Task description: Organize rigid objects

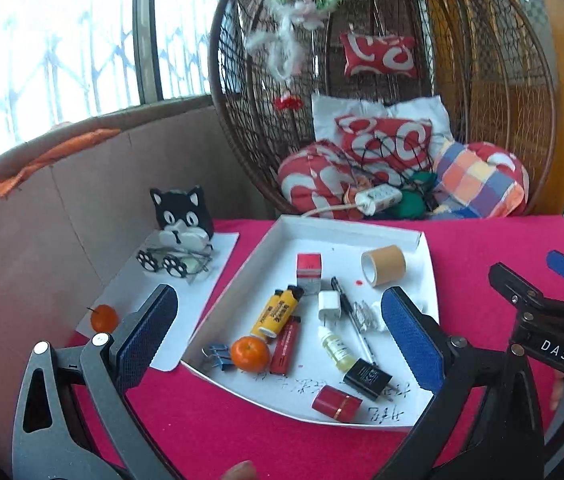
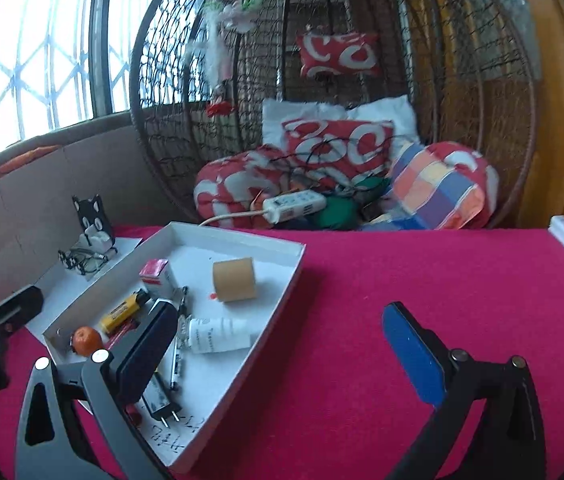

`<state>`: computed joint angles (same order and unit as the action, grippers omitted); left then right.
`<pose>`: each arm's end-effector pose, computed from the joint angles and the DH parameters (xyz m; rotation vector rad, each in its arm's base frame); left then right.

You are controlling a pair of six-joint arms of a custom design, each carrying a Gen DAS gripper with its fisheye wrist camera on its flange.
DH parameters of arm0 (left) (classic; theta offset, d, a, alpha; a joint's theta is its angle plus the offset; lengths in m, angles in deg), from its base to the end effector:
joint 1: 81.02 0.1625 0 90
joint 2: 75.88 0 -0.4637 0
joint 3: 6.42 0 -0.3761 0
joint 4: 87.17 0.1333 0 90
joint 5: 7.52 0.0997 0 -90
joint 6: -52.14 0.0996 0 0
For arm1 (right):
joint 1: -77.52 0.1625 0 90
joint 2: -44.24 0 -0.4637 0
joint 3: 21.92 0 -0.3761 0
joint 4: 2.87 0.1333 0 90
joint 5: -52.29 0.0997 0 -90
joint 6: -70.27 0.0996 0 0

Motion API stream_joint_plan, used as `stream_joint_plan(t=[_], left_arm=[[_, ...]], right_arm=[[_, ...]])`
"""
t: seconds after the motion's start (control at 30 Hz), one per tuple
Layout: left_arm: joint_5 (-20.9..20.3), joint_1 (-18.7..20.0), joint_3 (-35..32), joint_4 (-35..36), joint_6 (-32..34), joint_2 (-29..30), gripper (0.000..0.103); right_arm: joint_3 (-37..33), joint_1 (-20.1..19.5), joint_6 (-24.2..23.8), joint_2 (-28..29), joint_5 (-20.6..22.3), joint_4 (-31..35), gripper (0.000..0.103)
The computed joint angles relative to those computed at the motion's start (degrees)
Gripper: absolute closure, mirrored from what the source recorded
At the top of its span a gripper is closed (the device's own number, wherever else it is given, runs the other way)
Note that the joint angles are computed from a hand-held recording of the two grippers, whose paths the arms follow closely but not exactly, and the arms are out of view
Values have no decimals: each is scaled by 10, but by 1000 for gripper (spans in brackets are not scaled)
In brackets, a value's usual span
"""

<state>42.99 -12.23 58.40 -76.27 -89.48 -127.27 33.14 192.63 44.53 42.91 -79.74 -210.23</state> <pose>-0.0642 -0.7089 0.3150 0.6041 2.0069 -1.1934 0.3984 -0.6931 -0.0735 0.4491 -2.1093 1.2970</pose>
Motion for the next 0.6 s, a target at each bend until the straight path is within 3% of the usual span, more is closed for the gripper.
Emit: stream_joint_plan(t=[0.13, 0.23, 0.37, 0.6], left_arm=[[9, -11, 37, -13, -26, -27, 0], [8, -21, 48, 3, -39, -39, 0], [-4, -37, 105, -66, -3, -74, 0], [-13, -54, 117, -21, -34, -99, 0]], right_arm=[[45, 1, -2, -22, 9, -71, 0], [102, -2, 14, -53, 45, -111, 0], [148, -1, 19, -77, 55, -170, 0], [217, 7, 14, -113, 75, -281, 0]])
